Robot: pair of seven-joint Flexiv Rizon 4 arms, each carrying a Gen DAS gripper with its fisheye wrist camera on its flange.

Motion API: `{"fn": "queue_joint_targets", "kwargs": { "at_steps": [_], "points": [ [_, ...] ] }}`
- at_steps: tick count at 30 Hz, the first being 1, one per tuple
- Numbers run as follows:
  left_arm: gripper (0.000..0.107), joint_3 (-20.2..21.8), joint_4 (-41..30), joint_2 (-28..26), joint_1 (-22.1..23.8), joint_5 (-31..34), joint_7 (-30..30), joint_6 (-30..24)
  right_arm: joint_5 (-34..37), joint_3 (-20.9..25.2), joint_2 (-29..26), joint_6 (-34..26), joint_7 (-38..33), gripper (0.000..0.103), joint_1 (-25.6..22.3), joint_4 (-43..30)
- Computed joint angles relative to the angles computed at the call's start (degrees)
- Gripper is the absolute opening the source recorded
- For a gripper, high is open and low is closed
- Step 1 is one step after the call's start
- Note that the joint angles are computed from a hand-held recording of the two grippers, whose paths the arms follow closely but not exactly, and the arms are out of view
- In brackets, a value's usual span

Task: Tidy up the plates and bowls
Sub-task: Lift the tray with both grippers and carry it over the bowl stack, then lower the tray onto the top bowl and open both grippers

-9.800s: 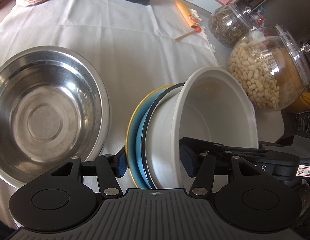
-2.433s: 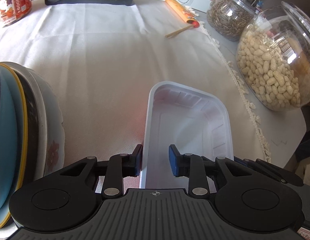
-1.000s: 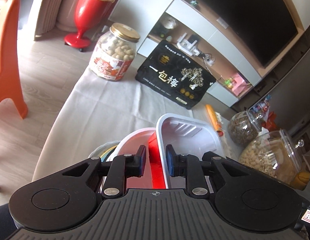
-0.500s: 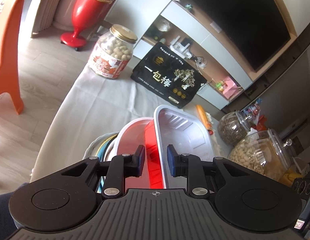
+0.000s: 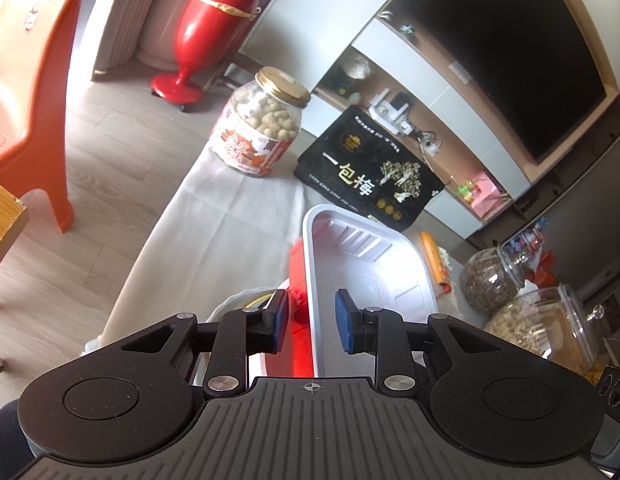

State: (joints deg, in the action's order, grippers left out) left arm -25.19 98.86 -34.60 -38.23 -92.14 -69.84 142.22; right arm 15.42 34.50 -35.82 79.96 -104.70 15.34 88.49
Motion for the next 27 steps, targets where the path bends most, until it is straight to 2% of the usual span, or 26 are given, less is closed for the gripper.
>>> {"fn": "queue_joint_targets", "kwargs": {
  "at_steps": [4, 8, 9, 13, 15, 19, 20, 22, 24, 25, 27],
  "points": [
    [0.028, 2.75, 6.19, 2.86, -1.34, 5.27, -10.3, -0.68, 1.94, 1.19, 0.24, 1.22, 0.46, 0.041, -1.84, 0.27],
    [0.029, 3.53, 8.94, 4.15, -2.41, 4.94, -13.78, 0.08, 3.71, 1.3, 0.29, -0.14, 2.78, 0.045, -3.13, -0.01],
    [0.031, 4.17, 10.61, 4.42, -2.45, 6.86, -17.18, -0.56, 4.16, 1.23, 0.14, -1.07, 3.41, 0.048, -3.29, -0.32],
    [0.033, 7.46, 18.22, 5.76, -1.44, 19.51, -36.04, -3.5, 7.57, 2.15, -1.11, -8.03, 4.23, 0.048, -4.71, -3.14],
    [0.033, 8.73, 20.31, 6.14, -0.97, 24.23, -42.48, -4.53, 10.54, 3.73, -1.61, -11.44, 2.39, 0.05, -6.1, -4.58],
    [0.029, 10.5, 20.73, 6.29, -3.0, 24.6, -43.96, -3.51, 13.66, 2.5, -0.16, -11.78, -0.69, 0.05, -5.12, -4.57],
    [0.029, 10.75, 20.3, 6.32, -3.91, 23.2, -42.4, -2.7, 14.33, 1.98, 0.32, -11.46, -1.48, 0.05, -4.71, -4.4],
    [0.03, 9.99, 16.73, 5.87, -6.42, 13.54, -32.15, -0.57, 15.13, -0.03, 1.34, -9.99, -2.09, 0.05, -3.03, -3.7],
    [0.03, 6.93, 12.14, 4.86, -6.4, 3.63, -21.14, 1.77, 14.89, -2.29, 2.26, -7.21, -2.31, 0.05, -1.03, -2.49],
    [0.03, 5.83, 11.52, 4.63, -5.7, 2.18, -19.84, 1.83, 14.73, -2.83, 2.47, -6.19, -2.41, 0.05, -0.5, -2.02],
    [0.03, 5.44, 13.79, 4.98, -4.08, 5.42, -24.89, -1.26, 14.7, -2.75, 2.42, -5.84, -2.56, 0.05, -0.5, -1.89]
  ]
}}
